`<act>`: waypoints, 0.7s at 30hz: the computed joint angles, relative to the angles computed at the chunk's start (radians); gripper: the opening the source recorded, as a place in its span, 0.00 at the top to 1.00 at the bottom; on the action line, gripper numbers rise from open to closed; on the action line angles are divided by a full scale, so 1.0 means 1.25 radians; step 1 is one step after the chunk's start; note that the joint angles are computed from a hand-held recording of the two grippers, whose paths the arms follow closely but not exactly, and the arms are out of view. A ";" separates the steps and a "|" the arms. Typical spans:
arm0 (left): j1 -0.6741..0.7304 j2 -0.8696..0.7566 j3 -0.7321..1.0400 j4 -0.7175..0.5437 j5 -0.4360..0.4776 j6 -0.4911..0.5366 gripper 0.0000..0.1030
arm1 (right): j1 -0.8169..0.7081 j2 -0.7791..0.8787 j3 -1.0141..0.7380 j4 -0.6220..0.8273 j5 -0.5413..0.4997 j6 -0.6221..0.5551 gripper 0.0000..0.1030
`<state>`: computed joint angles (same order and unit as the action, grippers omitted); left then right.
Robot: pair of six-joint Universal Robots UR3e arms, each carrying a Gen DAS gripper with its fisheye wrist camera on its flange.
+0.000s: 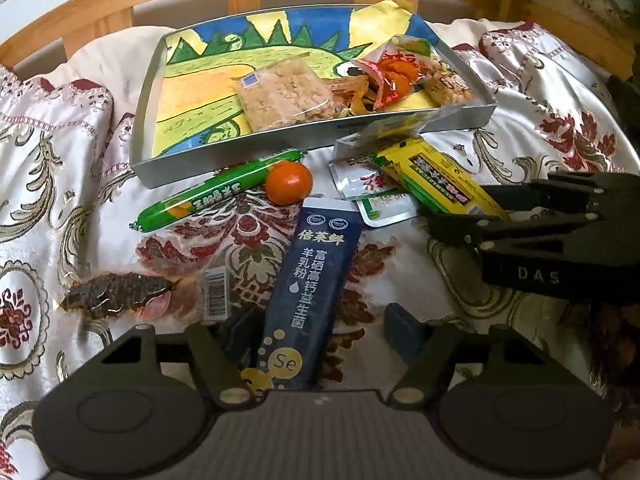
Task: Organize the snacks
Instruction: 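Grasp the blue Ca milk-powder stick with the left tool while the right tool holds the yellow bar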
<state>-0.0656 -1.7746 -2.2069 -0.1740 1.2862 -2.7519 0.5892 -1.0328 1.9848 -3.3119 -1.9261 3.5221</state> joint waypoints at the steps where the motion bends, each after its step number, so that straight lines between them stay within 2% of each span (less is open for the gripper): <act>1: 0.001 -0.001 0.001 0.000 -0.001 -0.002 0.29 | 0.001 0.002 -0.002 0.001 -0.001 0.000 0.49; 6: -0.006 -0.015 0.008 0.013 0.006 -0.009 0.27 | -0.002 0.004 -0.002 0.000 0.002 -0.002 0.47; 13: -0.009 -0.017 0.012 0.010 0.009 -0.019 0.28 | -0.006 0.003 -0.002 0.003 0.003 0.005 0.44; 18: -0.004 -0.012 0.007 0.015 0.017 -0.025 0.41 | 0.002 0.009 -0.009 0.010 -0.007 0.000 0.44; 21: -0.004 -0.006 0.009 0.006 0.026 -0.023 0.49 | 0.003 0.009 -0.009 0.010 -0.007 -0.005 0.49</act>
<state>-0.0711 -1.7825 -2.1957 -0.1667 1.3184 -2.7802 0.5934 -1.0211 1.9732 -3.3000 -1.9354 3.5158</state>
